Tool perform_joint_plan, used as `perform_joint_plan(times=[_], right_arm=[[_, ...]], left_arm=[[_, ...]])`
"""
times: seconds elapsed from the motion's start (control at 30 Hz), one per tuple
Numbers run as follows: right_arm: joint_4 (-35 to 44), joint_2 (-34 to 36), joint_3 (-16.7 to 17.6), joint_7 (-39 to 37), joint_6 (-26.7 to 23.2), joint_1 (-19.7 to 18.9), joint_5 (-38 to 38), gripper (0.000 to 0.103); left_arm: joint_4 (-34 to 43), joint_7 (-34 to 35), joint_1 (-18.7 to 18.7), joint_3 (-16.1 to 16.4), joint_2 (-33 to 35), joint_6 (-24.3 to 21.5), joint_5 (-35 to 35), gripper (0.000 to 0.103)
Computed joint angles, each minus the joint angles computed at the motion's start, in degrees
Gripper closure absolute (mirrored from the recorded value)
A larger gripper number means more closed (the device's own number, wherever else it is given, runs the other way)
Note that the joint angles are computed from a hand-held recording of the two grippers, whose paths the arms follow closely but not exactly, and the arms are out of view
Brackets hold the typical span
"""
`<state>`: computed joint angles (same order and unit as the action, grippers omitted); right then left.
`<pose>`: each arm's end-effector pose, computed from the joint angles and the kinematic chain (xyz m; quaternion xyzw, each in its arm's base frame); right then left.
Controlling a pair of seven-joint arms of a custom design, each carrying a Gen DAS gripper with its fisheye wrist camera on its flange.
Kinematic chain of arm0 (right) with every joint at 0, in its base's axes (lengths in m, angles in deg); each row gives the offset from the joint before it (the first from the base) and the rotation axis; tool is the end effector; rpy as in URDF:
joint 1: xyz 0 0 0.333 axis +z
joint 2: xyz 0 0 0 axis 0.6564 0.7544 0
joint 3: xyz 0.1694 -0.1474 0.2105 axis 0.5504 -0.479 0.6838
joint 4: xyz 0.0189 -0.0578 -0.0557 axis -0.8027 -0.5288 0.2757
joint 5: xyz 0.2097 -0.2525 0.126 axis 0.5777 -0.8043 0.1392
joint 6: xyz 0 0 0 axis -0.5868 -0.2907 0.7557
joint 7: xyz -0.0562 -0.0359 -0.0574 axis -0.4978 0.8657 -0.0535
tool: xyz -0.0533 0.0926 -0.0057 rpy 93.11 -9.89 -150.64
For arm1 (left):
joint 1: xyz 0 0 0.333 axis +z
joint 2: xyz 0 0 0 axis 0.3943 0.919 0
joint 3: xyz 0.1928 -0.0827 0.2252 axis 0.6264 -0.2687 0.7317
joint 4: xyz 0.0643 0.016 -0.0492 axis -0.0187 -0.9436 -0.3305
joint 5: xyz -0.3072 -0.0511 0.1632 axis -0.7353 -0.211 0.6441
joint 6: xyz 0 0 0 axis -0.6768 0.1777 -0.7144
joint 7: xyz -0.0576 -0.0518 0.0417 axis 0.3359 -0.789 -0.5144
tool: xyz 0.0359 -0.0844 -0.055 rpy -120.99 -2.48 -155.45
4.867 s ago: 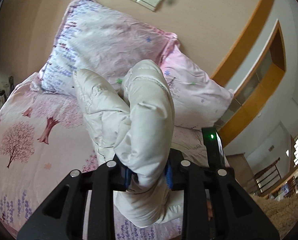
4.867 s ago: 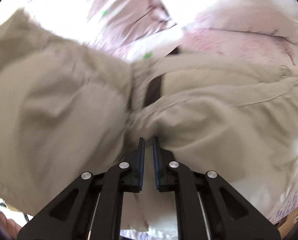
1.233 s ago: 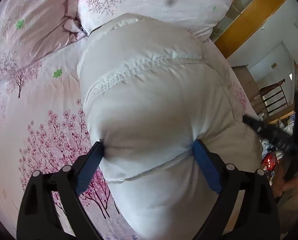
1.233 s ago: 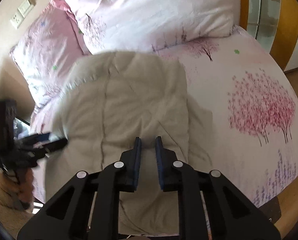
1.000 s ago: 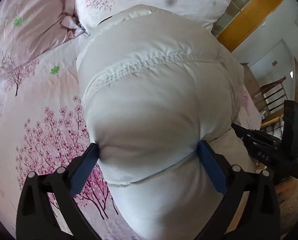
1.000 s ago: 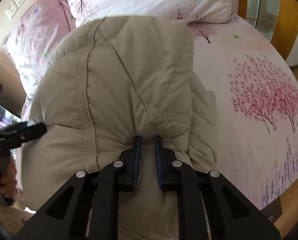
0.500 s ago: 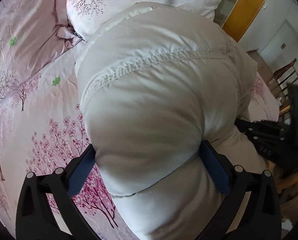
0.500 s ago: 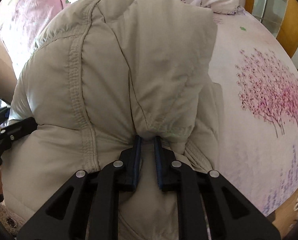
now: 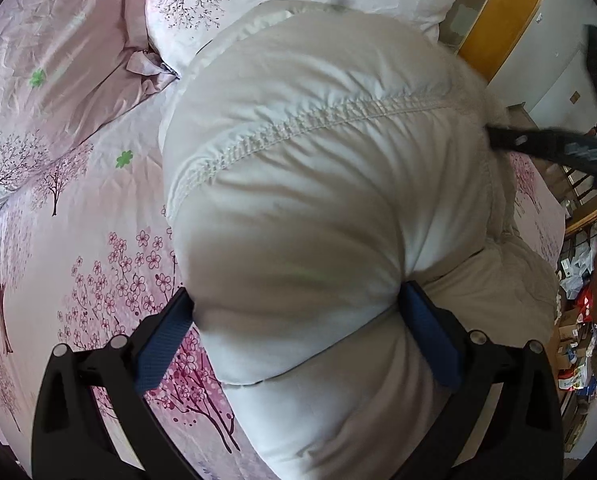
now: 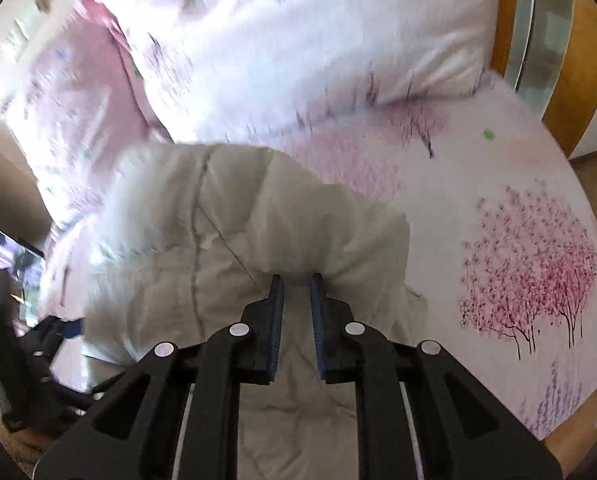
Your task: Fold large clothes
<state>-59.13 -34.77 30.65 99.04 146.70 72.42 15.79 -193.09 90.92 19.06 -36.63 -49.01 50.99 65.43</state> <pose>0.4863 0.3933 0.5428 -0.6132 0.7352 -0.0919 0.2738 0.5001 -0.1271 0.5875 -0.4372 0.8753 -0.2059 0.0203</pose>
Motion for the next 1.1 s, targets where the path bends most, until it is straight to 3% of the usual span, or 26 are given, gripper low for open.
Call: perform_joint_plan(times=[0.13, 0.3, 0.47, 0.63, 0.87, 1.0, 1.1], right_arm=[[3.9, 3.8, 1.0, -5.2, -4.5, -1.1, 6.1, 0.089], [7.6, 6.2, 0.4, -7.4, -8.7, -0.2, 6.2, 0.089], [7.2, 6.4, 0.0, -7.9, -8.8, 0.2, 6.2, 0.089], [5.4, 5.5, 0.2, -8.8, -7.8, -0.5, 7.5, 0.089], [7.4, 7.2, 0.2, -12.1, -9.7, -0.9, 8.1, 0.090], [8.6, 8.5, 0.2, -14.1, -10.7, -1.2, 9.1, 0.090], [9.0, 9.1, -0.2, -14.4, -10.7, -1.1, 8.7, 0.090]], left_arm=[[-0.6, 0.1, -0.1, 0.0, -0.9, 0.7, -0.8, 0.002], [-0.5, -0.1, -0.2, 0.1, -1.0, 0.7, -1.3, 0.002], [0.9, -0.6, 0.2, 0.7, -1.2, -0.9, -2.6, 0.003], [3.0, 0.6, 0.5, 0.8, -0.4, 2.0, -3.2, 0.003], [9.3, -5.1, 0.9, 0.3, 5.8, 0.5, -3.1, 0.005], [9.2, -6.3, 0.5, -0.4, 7.0, 0.3, -0.2, 0.003], [5.5, -6.4, -0.3, -1.0, 5.5, 4.8, 2.8, 0.002]])
